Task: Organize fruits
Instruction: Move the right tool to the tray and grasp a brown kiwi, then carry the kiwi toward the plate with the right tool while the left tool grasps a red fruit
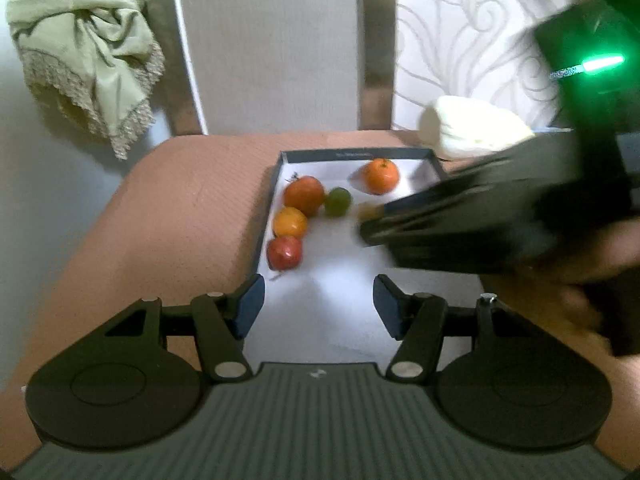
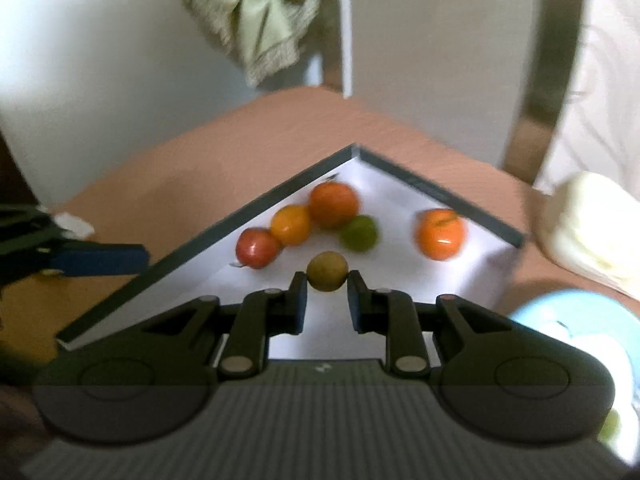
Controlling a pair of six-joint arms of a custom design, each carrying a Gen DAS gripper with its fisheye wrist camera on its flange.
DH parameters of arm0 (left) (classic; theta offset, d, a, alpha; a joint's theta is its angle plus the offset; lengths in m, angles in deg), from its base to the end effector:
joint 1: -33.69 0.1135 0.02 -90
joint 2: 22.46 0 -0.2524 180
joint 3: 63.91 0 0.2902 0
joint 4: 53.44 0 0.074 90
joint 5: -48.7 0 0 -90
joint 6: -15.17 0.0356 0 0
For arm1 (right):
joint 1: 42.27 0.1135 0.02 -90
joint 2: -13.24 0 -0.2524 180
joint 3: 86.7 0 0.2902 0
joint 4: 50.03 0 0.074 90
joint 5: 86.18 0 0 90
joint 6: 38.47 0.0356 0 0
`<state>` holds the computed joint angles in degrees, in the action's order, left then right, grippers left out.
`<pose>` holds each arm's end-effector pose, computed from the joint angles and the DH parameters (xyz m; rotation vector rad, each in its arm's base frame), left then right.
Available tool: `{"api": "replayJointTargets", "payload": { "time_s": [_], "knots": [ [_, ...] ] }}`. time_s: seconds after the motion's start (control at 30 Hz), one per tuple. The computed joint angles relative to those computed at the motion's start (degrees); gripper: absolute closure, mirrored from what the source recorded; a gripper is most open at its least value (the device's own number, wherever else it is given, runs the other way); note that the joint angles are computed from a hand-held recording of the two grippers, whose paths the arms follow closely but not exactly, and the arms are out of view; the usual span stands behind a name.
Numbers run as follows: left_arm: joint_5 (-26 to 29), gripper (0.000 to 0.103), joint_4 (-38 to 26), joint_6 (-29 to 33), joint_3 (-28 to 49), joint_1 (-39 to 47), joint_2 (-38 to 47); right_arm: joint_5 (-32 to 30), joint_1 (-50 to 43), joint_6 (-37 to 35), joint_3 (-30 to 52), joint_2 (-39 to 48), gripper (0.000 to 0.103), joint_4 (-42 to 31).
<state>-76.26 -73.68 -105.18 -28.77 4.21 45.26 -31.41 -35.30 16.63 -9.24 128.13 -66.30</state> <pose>0.2113 -0.0960 0.1086 -0.2589 2.2793 0.2400 0.4121 0.0711 0.0830 -1.0625 2.0963 0.5353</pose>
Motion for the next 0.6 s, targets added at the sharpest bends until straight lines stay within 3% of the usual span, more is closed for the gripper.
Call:
{"api": "replayJointTargets", "payload": {
  "time_s": [0.2,0.4,0.6],
  "knots": [
    [-4.14,0.037,1.62,-1.65,8.73,1.3,13.69,-7.75,-7.67,0.09,-10.39,-11.62,0.078,-0.51],
    [-2.61,0.037,2.15,-1.84,15.18,5.13,23.2,-11.76,-12.61,-2.05,-16.0,-20.25,0.078,-4.05],
    [6.52,0.038,1.66,-0.46,18.55,10.66,27.7,-12.68,-14.53,-0.31,-19.55,-25.07,0.079,-3.22]
  ]
}}
